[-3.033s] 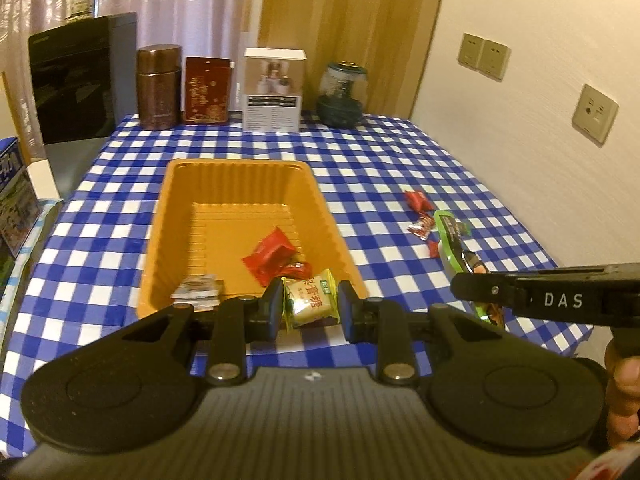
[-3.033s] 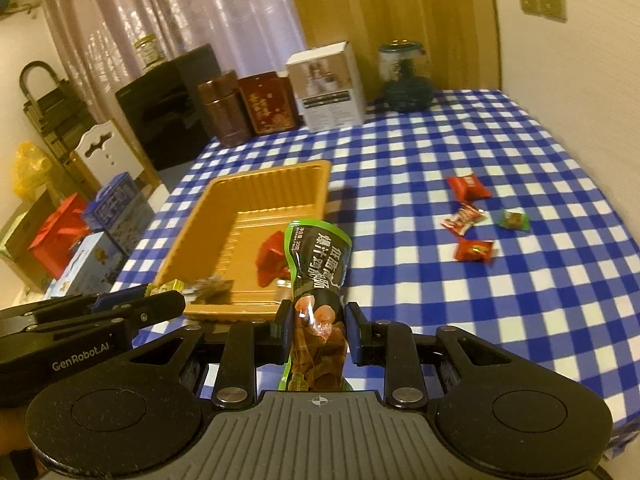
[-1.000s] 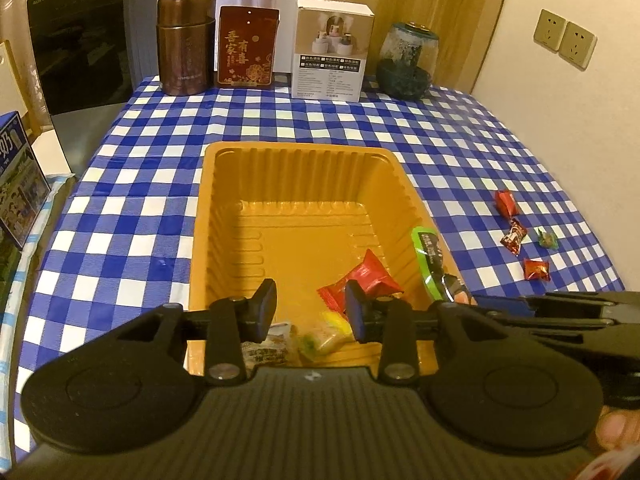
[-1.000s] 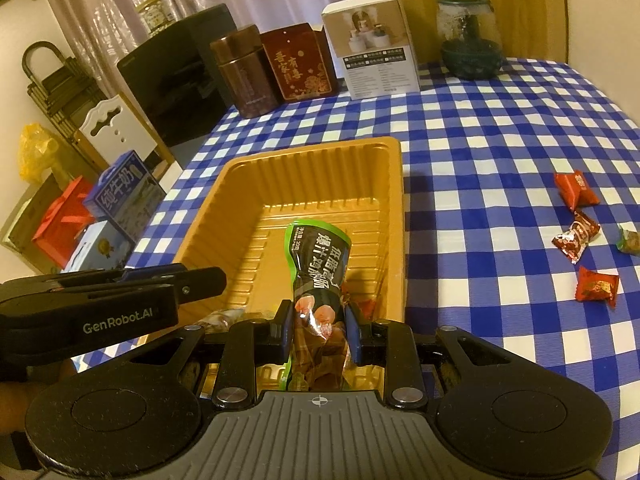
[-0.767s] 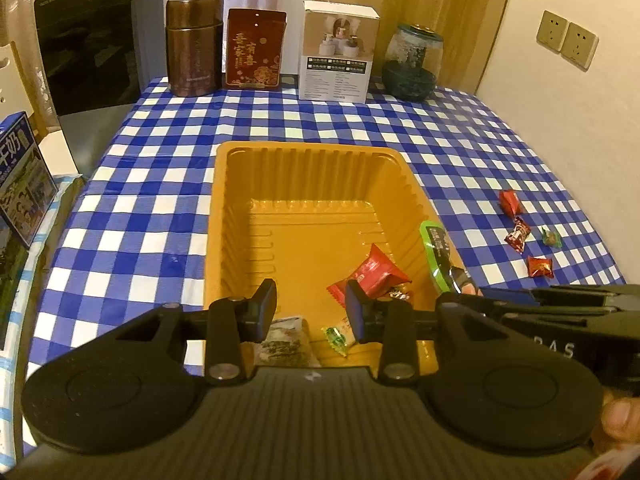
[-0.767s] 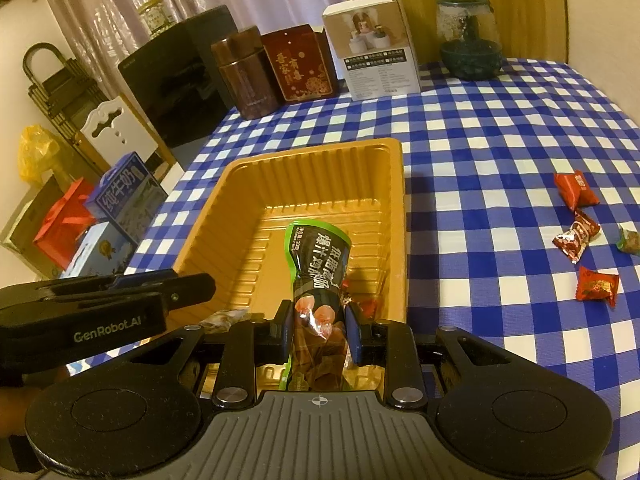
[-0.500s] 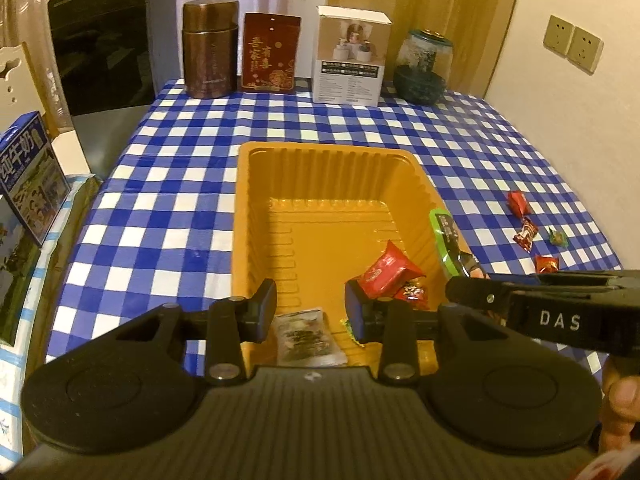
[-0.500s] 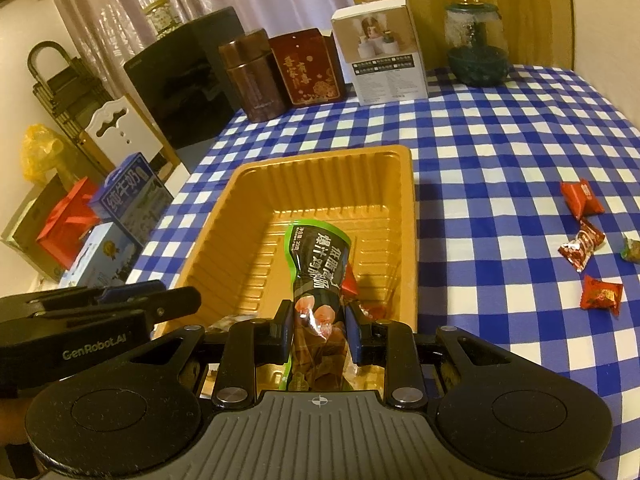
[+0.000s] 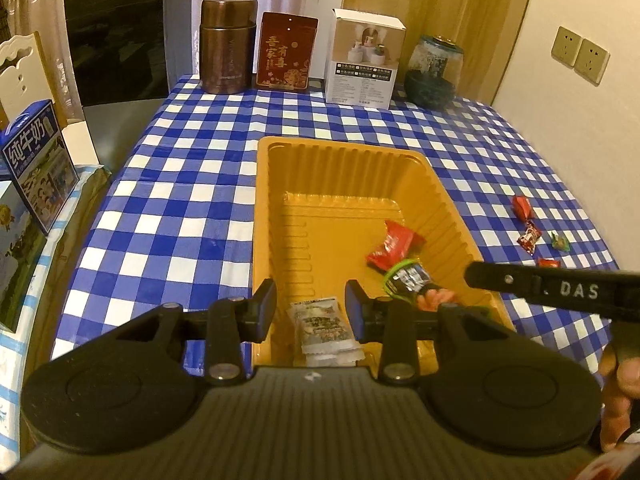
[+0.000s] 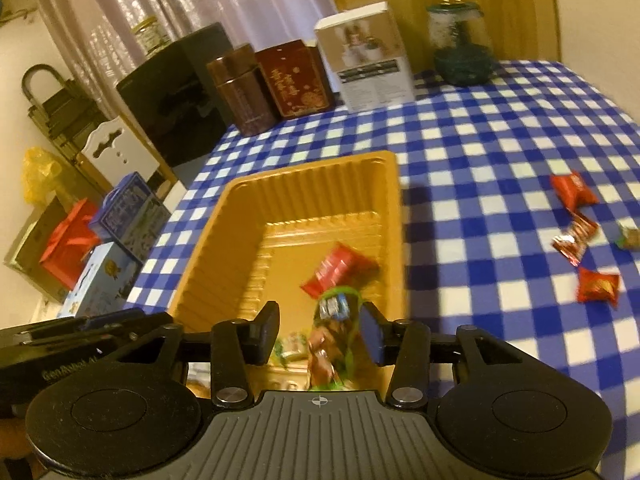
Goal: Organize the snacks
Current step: 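Open the left tool to drop the white bar while the right tool releases the snack bar, then move both tools back toward the remaining red and green candies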
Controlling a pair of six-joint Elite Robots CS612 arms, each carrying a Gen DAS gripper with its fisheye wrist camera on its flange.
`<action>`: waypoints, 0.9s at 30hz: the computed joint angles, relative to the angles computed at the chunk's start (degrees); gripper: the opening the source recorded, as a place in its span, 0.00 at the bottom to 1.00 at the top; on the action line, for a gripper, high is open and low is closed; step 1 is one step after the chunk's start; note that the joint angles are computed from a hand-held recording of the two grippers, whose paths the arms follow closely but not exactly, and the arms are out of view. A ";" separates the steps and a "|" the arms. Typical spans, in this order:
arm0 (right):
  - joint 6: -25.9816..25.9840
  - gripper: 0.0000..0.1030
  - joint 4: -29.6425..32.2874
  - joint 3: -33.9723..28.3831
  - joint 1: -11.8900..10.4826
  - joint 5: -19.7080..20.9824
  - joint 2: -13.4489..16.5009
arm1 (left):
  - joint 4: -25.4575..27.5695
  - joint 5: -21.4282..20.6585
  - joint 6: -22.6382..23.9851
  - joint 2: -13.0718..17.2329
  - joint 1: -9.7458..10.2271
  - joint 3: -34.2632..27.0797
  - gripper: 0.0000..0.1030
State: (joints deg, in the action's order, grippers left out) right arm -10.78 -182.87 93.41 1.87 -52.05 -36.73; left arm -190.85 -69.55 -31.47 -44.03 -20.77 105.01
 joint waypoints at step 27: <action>2.21 0.55 -9.23 12.91 -6.71 -2.33 -6.63 | -2.78 0.01 -0.02 -2.82 -5.76 3.47 0.56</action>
State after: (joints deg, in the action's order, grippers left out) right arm -8.57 -192.10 106.32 -4.84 -54.38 -43.36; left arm -193.63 -69.54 -31.50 -46.84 -26.52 108.48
